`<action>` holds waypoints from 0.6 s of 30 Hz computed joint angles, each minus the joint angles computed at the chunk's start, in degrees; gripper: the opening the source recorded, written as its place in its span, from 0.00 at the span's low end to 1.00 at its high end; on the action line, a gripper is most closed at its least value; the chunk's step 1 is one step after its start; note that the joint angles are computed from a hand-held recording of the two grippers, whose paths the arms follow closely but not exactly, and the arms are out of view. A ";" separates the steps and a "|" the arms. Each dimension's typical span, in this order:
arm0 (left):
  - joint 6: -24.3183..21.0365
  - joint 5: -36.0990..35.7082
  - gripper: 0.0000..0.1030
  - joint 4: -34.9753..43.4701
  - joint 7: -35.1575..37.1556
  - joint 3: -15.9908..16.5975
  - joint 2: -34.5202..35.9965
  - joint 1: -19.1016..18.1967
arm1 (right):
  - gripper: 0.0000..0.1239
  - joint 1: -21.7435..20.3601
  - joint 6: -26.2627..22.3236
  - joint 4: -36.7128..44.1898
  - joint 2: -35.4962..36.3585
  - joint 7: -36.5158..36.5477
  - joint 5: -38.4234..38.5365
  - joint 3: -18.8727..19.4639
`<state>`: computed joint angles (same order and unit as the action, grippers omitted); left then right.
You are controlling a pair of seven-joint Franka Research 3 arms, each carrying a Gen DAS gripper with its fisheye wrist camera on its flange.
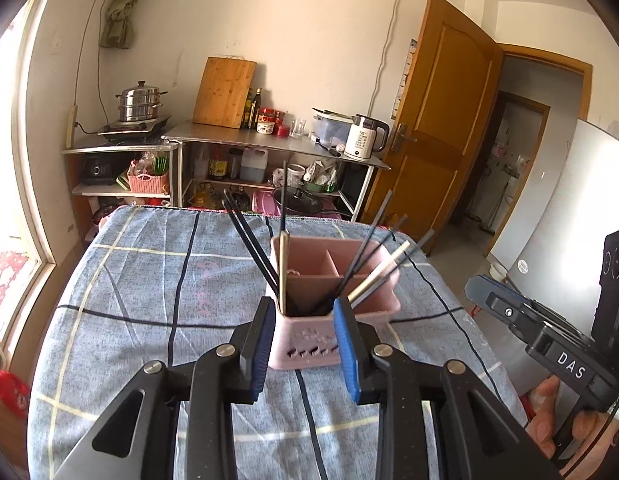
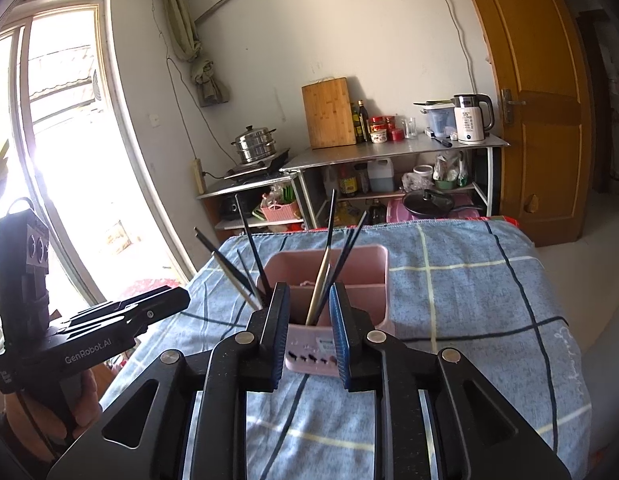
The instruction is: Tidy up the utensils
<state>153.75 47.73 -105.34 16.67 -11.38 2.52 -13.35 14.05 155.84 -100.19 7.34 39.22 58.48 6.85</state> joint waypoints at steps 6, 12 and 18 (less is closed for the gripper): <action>-1.17 4.81 0.30 -5.02 -6.36 -1.88 -3.56 -1.24 | 0.19 0.38 0.94 -8.59 -6.24 -4.90 4.30 -0.97; -3.11 6.78 0.30 -9.38 -10.91 -4.21 -6.21 -2.07 | 0.21 2.35 3.30 -16.52 -11.68 -8.13 6.04 -2.73; -5.34 7.92 0.30 -12.47 -13.82 -6.11 -8.04 -3.19 | 0.22 4.63 5.30 -24.28 -17.17 -10.82 6.31 -4.38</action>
